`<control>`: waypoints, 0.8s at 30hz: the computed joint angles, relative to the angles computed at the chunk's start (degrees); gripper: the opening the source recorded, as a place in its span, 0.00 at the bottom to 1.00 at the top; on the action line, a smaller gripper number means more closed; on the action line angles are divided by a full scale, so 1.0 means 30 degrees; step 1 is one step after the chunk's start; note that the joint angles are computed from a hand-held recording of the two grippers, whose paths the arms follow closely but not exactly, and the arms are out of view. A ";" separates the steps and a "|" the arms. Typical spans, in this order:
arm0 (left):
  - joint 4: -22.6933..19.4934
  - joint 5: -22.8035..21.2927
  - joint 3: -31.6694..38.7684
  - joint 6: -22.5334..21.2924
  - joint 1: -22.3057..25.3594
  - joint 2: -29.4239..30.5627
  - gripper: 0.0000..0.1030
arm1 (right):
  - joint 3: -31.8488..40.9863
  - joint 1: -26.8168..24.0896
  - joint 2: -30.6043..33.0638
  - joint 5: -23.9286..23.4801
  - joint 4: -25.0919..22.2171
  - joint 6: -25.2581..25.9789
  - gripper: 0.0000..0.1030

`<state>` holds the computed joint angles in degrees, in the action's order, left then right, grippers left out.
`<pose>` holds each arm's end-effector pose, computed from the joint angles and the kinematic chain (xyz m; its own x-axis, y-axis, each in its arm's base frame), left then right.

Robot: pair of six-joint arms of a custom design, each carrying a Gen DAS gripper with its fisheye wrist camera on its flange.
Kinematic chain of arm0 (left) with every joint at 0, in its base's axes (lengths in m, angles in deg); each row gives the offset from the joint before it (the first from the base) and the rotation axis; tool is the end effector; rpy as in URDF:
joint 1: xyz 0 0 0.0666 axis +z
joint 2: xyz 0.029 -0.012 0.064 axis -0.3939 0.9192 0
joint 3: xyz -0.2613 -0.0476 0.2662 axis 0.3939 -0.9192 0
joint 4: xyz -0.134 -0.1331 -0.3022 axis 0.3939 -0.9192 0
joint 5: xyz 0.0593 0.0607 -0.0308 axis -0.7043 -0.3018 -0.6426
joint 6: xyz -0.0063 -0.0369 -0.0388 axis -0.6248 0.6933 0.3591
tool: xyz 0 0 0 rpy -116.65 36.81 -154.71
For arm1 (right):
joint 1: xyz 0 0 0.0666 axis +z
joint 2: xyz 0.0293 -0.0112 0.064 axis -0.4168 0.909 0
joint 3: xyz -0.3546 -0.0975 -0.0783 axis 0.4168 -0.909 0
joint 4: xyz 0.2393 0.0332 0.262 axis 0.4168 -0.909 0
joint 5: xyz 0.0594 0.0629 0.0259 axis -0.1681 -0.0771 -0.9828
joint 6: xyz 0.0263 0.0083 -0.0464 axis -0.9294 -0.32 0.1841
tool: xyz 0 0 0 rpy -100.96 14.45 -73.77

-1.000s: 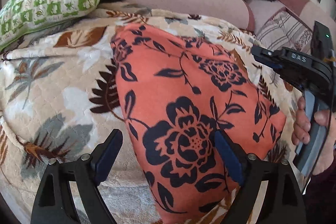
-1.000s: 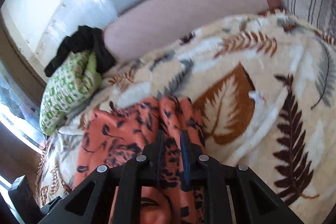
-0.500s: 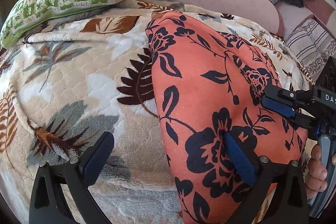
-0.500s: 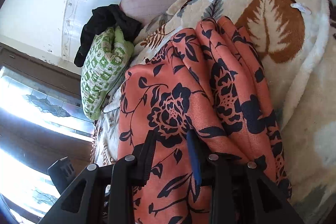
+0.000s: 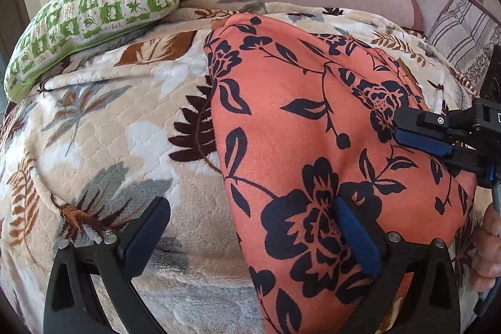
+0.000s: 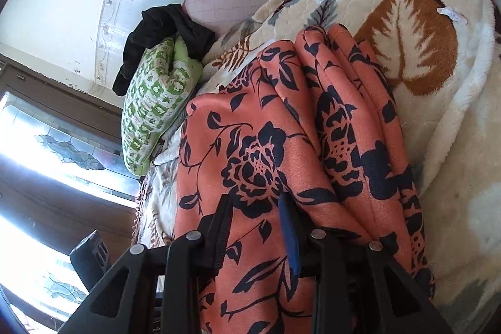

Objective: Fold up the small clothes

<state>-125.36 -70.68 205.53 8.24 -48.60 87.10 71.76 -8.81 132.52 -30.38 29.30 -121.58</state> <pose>0.6194 -0.2887 0.3005 -0.8127 0.1619 -0.5597 0.1878 0.9821 0.0114 0.6021 0.1858 0.3056 -0.8398 0.4555 -0.2956 0.1035 0.6686 0.7364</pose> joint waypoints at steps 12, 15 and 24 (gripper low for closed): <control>-0.0110 -0.1143 0.0814 -0.1257 -0.0253 0.0253 1.00 | 0.7205 0.0970 0.2210 0.6599 -0.6783 0.4943 0.33; -0.0269 -0.0750 0.0996 -0.1099 -0.0143 0.0379 1.00 | 0.9452 0.0726 0.4267 0.5959 -0.8957 0.4229 0.34; -0.0206 -0.0351 0.0831 -0.0828 -0.0034 0.0312 1.00 | 0.7981 0.0371 0.3848 0.4963 -0.7447 0.3494 0.34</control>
<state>-125.98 -71.74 208.02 5.76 -48.70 88.04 95.71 -7.70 144.07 -15.49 6.96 -111.10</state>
